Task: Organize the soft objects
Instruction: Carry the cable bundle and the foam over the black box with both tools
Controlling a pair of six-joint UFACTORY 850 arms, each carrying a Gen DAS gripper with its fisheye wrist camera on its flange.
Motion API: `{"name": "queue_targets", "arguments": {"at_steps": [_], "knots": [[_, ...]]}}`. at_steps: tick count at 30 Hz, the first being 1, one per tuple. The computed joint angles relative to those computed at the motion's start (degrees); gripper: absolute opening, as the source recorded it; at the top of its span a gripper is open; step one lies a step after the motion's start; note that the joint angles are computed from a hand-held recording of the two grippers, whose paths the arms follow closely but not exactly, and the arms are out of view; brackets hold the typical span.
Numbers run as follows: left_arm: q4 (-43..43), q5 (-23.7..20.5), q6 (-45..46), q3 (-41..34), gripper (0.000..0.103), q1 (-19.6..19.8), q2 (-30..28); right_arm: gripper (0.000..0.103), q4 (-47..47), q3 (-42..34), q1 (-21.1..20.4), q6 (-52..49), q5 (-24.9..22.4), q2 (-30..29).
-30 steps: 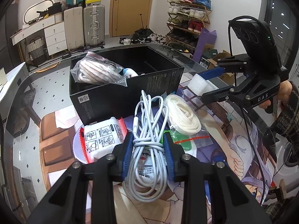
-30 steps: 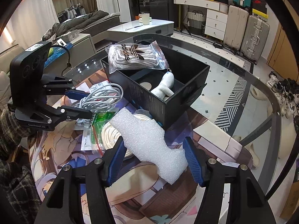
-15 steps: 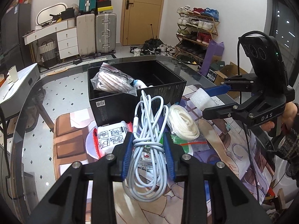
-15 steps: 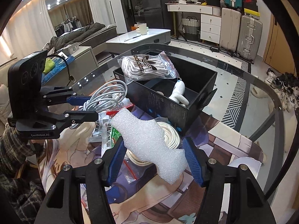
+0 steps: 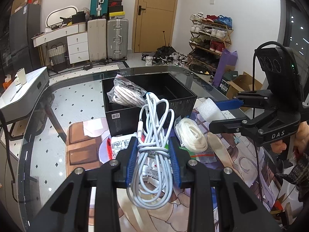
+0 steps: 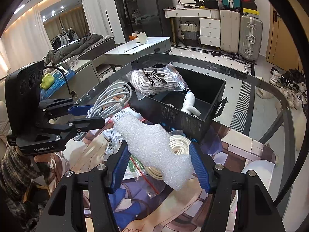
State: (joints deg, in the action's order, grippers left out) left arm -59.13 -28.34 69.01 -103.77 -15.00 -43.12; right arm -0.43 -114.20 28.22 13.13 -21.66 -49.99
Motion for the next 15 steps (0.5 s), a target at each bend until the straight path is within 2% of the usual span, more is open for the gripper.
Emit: {"name": "queue_targets", "arguments": {"at_steps": [7,15], "knots": [[-0.68,0.64,-0.67,-1.04,0.031,0.09,-0.20,0.063,0.71,-2.13,-0.12,0.22,-0.15,-0.84],[-0.59,1.70,-0.97,-1.49,0.031,-0.07,0.13,0.063,-2.85,-3.93,0.08,3.61,0.07,-1.05]]}}
